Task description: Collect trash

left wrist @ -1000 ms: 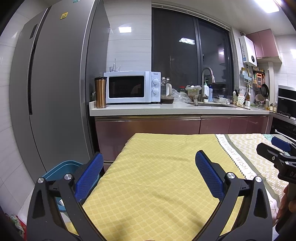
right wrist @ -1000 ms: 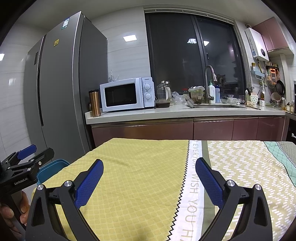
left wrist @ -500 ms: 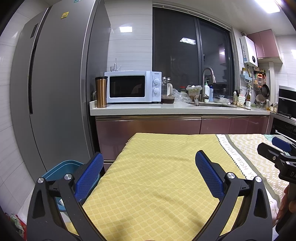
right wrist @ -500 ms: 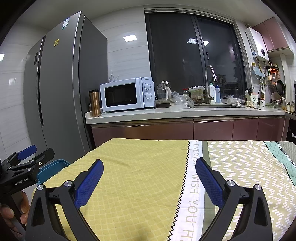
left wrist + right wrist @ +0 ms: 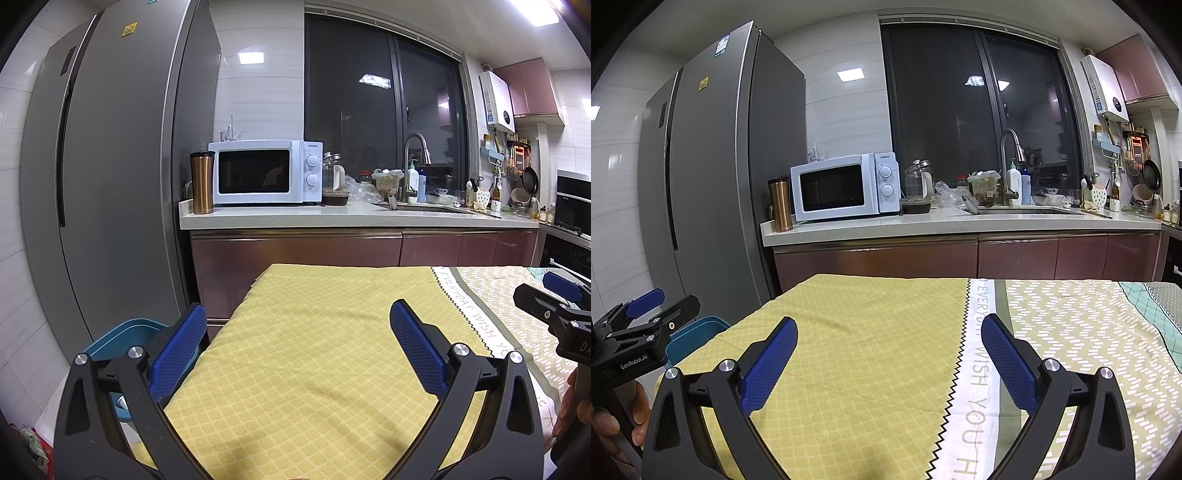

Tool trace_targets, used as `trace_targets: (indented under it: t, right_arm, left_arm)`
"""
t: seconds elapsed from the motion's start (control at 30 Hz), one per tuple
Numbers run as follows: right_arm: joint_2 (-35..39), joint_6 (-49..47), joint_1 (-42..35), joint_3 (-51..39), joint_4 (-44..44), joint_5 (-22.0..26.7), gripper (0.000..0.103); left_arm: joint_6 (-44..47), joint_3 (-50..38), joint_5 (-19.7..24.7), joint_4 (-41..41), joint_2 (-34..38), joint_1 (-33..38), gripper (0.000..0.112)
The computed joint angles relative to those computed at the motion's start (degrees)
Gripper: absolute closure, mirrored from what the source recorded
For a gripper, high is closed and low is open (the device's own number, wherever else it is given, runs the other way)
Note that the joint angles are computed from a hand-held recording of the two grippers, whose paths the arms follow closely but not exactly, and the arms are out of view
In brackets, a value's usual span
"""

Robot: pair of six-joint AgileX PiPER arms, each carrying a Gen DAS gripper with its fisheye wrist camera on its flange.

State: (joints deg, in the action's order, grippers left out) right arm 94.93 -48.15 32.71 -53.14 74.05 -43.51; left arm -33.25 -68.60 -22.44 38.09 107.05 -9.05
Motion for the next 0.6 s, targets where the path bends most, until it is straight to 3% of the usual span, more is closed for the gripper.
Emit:
trace_targets:
  t: [0.6]
  right_arm:
    - [-0.44, -0.82, -0.86, -0.10, -0.01, 1.09, 0.007]
  left_arm:
    - [-1.17, -0.78, 0.47, 0.98, 0.52, 0.14, 0.015]
